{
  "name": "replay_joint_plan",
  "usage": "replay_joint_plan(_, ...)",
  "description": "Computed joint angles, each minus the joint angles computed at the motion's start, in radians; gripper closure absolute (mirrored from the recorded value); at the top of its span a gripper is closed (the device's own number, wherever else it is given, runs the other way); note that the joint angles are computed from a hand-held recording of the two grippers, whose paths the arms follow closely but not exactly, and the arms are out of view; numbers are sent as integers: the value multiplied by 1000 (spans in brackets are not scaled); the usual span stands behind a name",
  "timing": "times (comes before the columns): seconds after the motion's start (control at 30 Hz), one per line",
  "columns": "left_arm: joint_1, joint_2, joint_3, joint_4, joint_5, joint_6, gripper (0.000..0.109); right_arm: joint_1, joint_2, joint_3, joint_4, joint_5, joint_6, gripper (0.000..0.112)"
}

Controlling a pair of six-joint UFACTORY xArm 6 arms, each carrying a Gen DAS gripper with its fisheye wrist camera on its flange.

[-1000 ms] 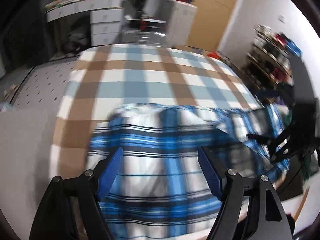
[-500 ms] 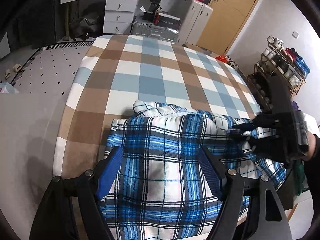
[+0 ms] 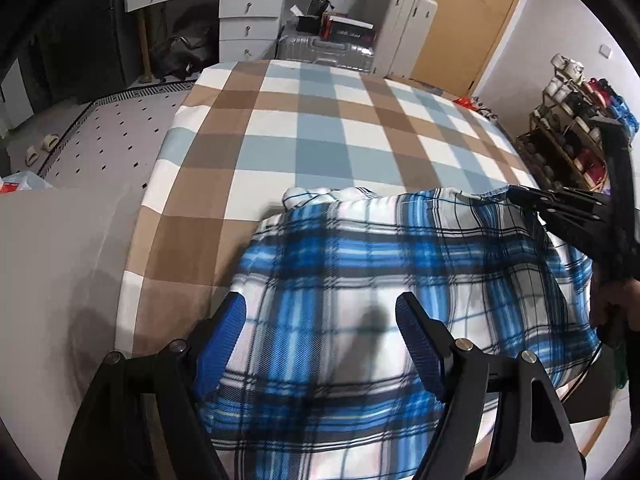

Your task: Fold large clothes

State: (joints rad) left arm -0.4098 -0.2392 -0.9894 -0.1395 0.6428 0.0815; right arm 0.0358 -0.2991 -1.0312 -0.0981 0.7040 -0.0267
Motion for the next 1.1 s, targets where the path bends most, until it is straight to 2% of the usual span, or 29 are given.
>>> replay_joint_plan(0.07, -1, 5, 0, 26, -3, -12, 35, -1, 41, -21, -9, 18, 40, 107)
replay_joint_plan(0.17, -5, 13, -2, 106, 7, -57, 35, -12, 103, -59, 91, 60, 30, 104)
replay_joint_plan(0.2, -5, 14, -2, 123, 6, -66, 35, -11, 110, -64, 77, 69, 44, 93)
replay_joint_plan(0.23, -3, 13, -2, 137, 5, -75, 35, -15, 113, -74, 67, 88, 62, 74)
replay_joint_plan(0.27, 0, 13, -1, 141, 3, -78, 35, -23, 99, -65, 75, 84, 72, 65)
replay_joint_plan(0.3, 5, 11, 0, 140, 0, -81, 35, -34, 70, -45, 95, 67, 75, 54)
replay_joint_plan(0.37, 13, 9, -2, 126, 3, -78, 35, -62, -28, 20, 193, 15, 55, 53)
replay_joint_plan(0.43, 20, 1, 0, 102, 1, -69, 35, -93, -167, 107, 348, -36, -7, 39)
replay_joint_plan(0.5, 19, -3, 3, 99, -9, -69, 35, -109, -341, 220, 418, -97, -20, 27)
replay_joint_plan(0.53, 16, -5, 7, 100, -18, -71, 35, -114, -417, 266, 413, -111, -19, 20)
replay_joint_plan(0.6, 7, -11, 17, 113, -27, -80, 35, -131, -502, 305, 323, -94, 6, 14)
replay_joint_plan(0.67, -7, -10, 24, 120, -36, -73, 35, -166, -536, 313, 208, -32, 15, 14)
replay_joint_plan(0.77, -31, 15, 14, 172, -15, -105, 35, -232, -479, 276, 71, 36, 36, 14)
replay_joint_plan(0.9, -49, 39, 1, 242, -10, -167, 35, -341, -325, 179, 134, 108, -74, 15)
replay_joint_plan(1.0, -58, 59, -15, 273, -13, -188, 35, -384, -211, 111, 182, 151, -102, 16)
replay_joint_plan(1.07, -58, 81, -34, 284, -2, -201, 35, -388, -156, 76, 196, 188, -104, 28)
replay_joint_plan(1.1, -57, 92, -42, 292, 4, -212, 35, -389, -131, 67, 202, 193, -99, 52)
